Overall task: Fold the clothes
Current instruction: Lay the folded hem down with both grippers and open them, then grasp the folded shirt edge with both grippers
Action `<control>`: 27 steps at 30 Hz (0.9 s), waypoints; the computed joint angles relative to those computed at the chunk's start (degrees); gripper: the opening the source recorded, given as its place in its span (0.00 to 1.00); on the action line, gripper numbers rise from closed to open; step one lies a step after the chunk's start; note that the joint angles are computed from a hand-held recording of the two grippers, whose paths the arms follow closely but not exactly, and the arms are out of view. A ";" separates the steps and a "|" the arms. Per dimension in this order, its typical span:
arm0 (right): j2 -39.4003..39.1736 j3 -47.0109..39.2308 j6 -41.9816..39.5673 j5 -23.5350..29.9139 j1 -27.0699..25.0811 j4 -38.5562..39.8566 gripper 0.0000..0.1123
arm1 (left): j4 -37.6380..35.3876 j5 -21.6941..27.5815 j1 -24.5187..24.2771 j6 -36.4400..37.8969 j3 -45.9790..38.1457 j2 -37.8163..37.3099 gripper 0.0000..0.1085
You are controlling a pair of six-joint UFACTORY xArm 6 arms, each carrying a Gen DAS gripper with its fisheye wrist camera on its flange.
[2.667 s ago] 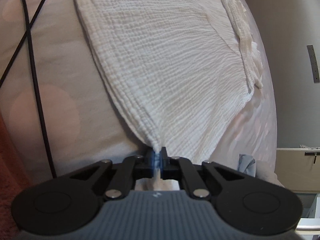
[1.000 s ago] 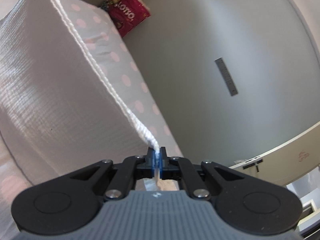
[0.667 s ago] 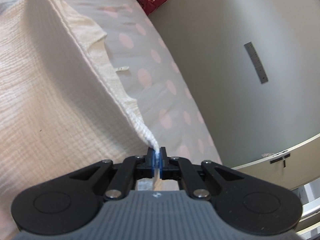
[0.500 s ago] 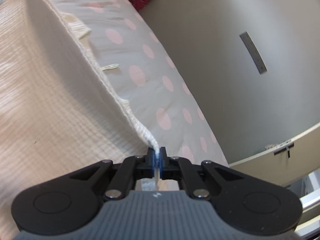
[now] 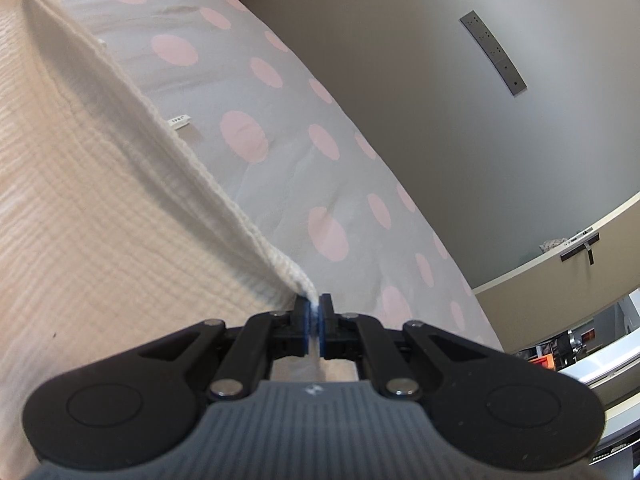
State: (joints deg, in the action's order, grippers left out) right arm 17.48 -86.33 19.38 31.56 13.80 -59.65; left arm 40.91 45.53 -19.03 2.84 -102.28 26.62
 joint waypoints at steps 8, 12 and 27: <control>3.11 -1.02 8.65 0.07 -0.25 -0.66 0.10 | 1.44 -3.83 1.22 -10.95 0.74 1.73 0.21; 4.11 -2.03 13.34 0.31 -1.18 -1.23 0.40 | 3.37 -4.29 2.64 -18.15 0.65 1.81 0.35; -15.98 21.19 5.62 -9.23 -10.04 33.35 0.50 | -17.31 -18.22 9.47 -11.69 31.36 -23.56 0.44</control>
State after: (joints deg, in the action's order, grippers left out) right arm 1.50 -65.14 25.01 22.34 3.75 -26.30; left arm 23.60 27.31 -9.56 -8.86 -70.92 3.06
